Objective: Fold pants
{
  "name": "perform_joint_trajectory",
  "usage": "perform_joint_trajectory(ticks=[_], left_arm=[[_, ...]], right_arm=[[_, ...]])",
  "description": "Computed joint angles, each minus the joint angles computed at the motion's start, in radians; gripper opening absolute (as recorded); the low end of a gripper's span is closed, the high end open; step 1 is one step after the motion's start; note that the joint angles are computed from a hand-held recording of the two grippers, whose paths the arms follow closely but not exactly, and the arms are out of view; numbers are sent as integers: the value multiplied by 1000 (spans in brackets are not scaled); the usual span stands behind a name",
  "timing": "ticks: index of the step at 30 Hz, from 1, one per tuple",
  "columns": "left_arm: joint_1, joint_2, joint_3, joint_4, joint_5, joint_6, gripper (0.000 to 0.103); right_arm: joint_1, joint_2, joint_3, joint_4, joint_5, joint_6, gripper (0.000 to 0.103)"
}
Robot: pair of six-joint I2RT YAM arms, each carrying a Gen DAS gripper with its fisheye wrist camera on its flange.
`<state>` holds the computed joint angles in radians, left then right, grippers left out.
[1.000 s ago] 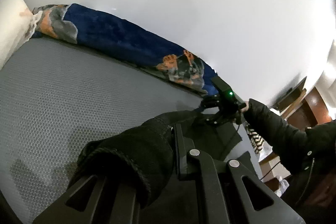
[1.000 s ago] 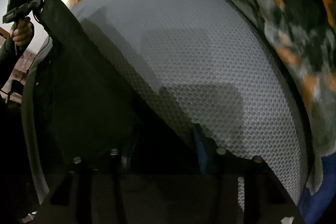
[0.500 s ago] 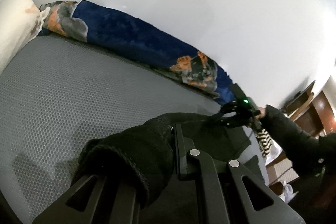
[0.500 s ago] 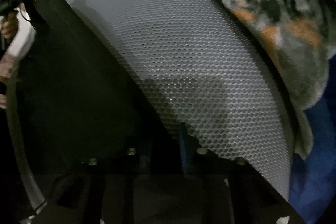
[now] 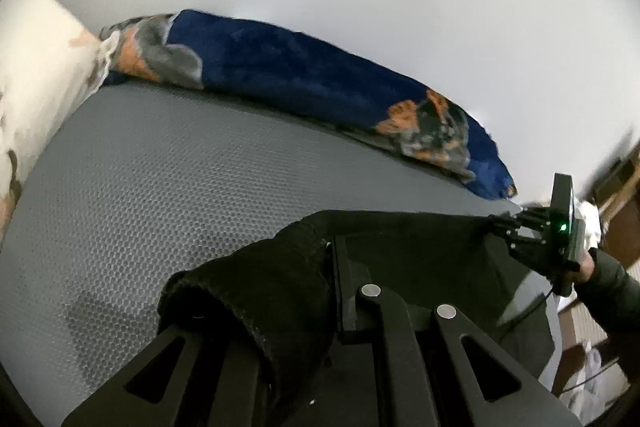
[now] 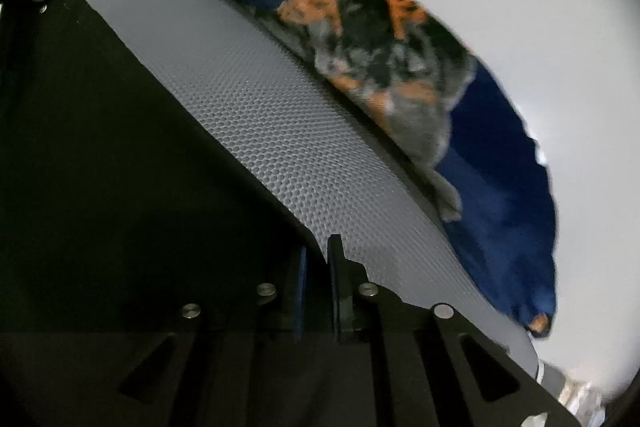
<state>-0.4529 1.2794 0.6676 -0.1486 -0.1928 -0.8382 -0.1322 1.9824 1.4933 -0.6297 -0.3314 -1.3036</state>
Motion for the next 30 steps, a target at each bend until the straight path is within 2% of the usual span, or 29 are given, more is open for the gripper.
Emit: perform_joint_trajectory(ticks=[2,6,7,10,15,18,21,24,28,29,30], left_arm=[[-23,-38,-10,-21,-7,9,8],[-99,-169,-43,-76,-12,17,9],[-132,-199,-43,-102,-24,20,9],[-269,-276,-24,-212,-86,9,10],[-553,-323,-2,-352,-213,-108,12],[-703,-290,-7,-387,-258,-206,13],[-825,-199,-19,-386,-259,-329,14],[-875,-117,-21,-369,-236,-391,17],[-898,-42,-24,-388,-161,-443,25],[-909,-31,-20,-408,-155,-463,34],[-922,-27,-17,-433,-153,-484,38]], right_arm=[[-51,-60,-18,-19,-37,-22,6],[-147,-60,115,-186,-100,-50,6],[-175,-29,174,-213,-118,-59,6],[-282,-82,190,-356,-175,-129,6],[-441,-108,202,-539,-213,-261,6],[-529,-107,167,-608,-178,-345,6],[-592,-107,89,-606,-124,-405,6],[-631,-103,-7,-552,-65,-440,5],[-635,-99,-128,-433,-6,-456,5],[-632,-97,-145,-415,1,-454,5],[-629,-95,-149,-409,6,-450,5]])
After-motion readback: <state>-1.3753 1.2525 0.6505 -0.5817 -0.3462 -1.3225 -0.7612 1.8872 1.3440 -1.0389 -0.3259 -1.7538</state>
